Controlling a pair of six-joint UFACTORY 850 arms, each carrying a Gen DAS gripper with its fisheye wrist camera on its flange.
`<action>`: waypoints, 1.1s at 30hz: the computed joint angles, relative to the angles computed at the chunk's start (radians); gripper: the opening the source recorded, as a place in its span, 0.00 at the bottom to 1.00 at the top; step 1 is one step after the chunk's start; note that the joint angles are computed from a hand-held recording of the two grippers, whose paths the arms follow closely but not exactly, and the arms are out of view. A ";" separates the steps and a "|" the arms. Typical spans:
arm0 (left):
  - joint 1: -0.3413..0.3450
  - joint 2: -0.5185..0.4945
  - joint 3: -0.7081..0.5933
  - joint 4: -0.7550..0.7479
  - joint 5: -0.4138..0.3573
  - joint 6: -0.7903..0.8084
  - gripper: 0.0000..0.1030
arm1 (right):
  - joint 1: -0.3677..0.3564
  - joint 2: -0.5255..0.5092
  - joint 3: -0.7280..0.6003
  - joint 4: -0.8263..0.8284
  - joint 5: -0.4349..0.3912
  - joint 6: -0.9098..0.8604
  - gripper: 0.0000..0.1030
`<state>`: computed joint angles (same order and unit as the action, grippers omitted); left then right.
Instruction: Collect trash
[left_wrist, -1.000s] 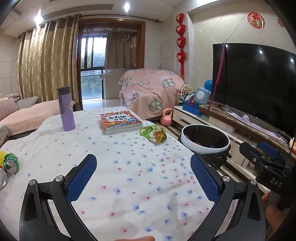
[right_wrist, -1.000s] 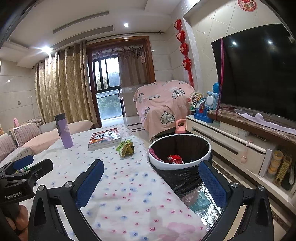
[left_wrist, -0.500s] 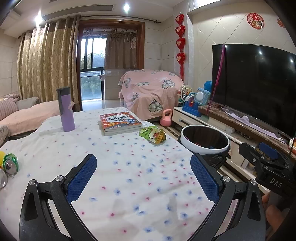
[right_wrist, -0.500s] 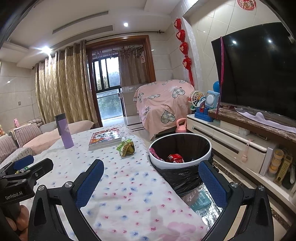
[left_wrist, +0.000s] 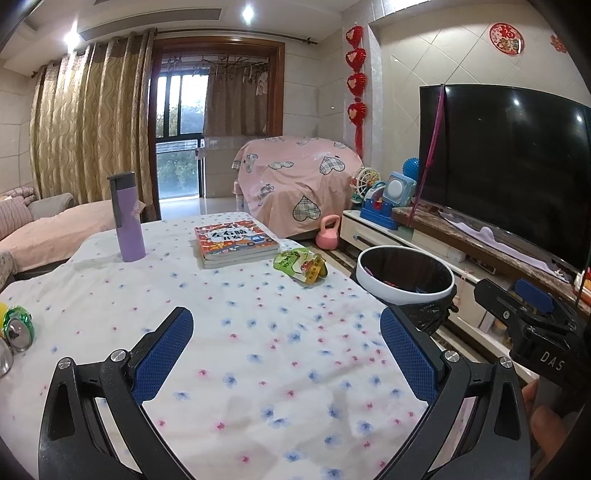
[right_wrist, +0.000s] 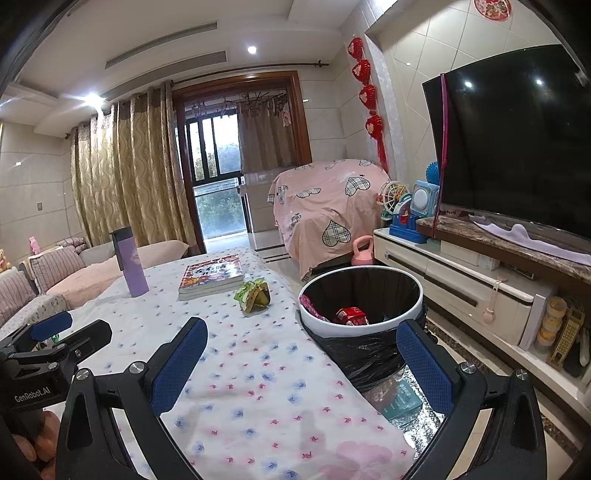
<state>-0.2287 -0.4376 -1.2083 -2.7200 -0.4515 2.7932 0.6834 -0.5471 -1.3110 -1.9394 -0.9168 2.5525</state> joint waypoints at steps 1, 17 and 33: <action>0.000 -0.001 -0.001 0.005 0.001 -0.004 1.00 | 0.000 0.000 0.000 -0.001 0.001 0.001 1.00; 0.001 -0.002 -0.003 0.015 0.008 -0.019 1.00 | 0.002 -0.003 -0.004 -0.001 0.000 0.000 1.00; 0.003 -0.016 -0.017 0.040 0.019 -0.038 1.00 | 0.003 -0.008 -0.014 -0.002 0.008 0.001 1.00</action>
<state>-0.2256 -0.4531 -1.2251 -2.6795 -0.4329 2.7550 0.6863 -0.5549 -1.3251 -1.9412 -0.9091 2.5532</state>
